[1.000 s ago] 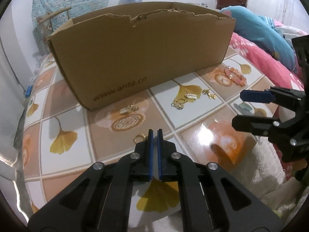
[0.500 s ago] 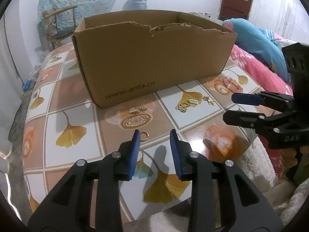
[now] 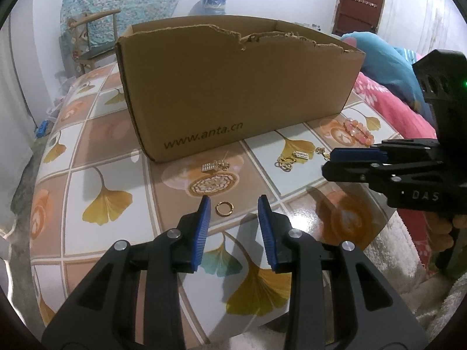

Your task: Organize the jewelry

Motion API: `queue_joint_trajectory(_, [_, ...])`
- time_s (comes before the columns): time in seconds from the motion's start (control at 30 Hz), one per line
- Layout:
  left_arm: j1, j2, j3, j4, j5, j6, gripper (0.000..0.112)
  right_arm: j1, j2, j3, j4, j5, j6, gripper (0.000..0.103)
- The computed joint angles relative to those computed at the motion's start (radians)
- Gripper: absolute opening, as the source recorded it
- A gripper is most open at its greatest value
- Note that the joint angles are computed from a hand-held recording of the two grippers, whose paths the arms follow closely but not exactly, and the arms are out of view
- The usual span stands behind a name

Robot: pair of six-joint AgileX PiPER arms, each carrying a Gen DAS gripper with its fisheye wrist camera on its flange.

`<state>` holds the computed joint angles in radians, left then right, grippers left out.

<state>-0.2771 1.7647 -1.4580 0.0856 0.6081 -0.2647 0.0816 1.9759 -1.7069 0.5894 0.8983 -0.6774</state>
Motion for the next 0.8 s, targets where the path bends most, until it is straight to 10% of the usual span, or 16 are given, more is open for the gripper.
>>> queue_joint_trajectory(0.8, [-0.002,-0.013,0.039,0.007,-0.044,0.002,0.032,0.142,0.029,-0.047,-0.429,-0.2,0.162,0.024])
